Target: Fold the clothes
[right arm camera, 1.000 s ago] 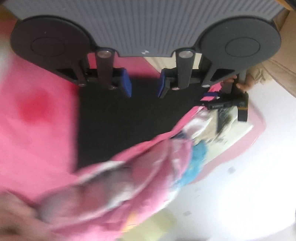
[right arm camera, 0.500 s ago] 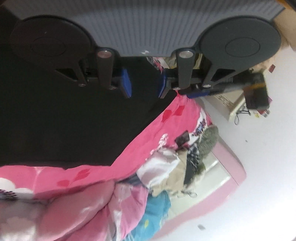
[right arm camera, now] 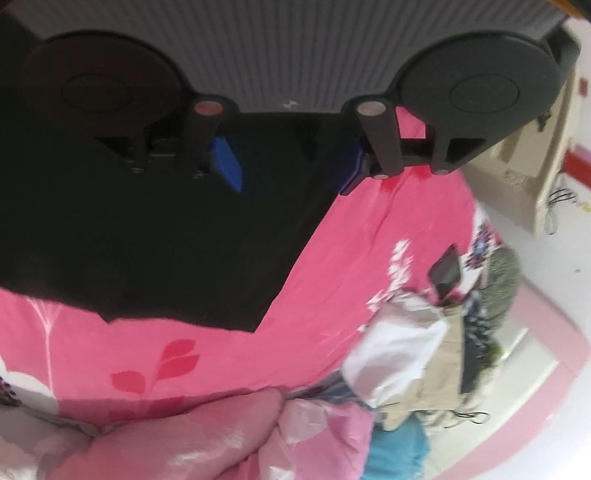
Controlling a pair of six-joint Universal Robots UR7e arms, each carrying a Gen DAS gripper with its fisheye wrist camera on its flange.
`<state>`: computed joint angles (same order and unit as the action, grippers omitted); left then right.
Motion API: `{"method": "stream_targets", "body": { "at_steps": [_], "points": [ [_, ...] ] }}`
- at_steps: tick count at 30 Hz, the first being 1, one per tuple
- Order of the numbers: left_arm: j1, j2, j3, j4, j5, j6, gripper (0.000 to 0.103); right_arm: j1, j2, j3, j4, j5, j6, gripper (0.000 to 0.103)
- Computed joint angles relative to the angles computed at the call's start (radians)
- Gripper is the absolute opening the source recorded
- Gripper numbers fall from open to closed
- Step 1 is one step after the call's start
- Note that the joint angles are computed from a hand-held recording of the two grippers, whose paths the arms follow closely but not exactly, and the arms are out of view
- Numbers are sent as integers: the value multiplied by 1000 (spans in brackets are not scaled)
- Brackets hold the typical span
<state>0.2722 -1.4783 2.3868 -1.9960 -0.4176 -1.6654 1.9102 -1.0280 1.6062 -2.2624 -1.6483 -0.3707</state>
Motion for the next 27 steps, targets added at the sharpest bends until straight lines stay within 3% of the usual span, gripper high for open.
{"method": "stream_targets", "body": {
  "at_steps": [7, 10, 13, 19, 21, 23, 25, 27],
  "points": [
    [-6, 17, 12, -84, 41, 81, 9, 64, 132, -88, -23, -117, -53, 58],
    [-13, 32, 37, -246, 64, 213, 7, 82, 171, -116, -23, -160, -80, 58],
    [-25, 85, 55, -509, 87, 437, 7, 93, 195, -136, -24, -183, -100, 59],
    [-3, 198, 35, -850, 61, 711, 7, 100, 218, -154, -32, -210, -125, 57],
    [5, 227, 26, -929, 50, 773, 7, 100, 218, -145, -56, -220, -144, 49],
    [11, 250, 16, -991, 43, 831, 7, 98, 214, -136, -87, -234, -165, 19],
    [14, 267, 7, -1050, 34, 882, 7, 85, 205, -138, -96, -223, -168, 5],
    [15, 283, -4, -1103, 22, 931, 7, 66, 191, -147, -86, -184, -158, 4]
  ]
}}
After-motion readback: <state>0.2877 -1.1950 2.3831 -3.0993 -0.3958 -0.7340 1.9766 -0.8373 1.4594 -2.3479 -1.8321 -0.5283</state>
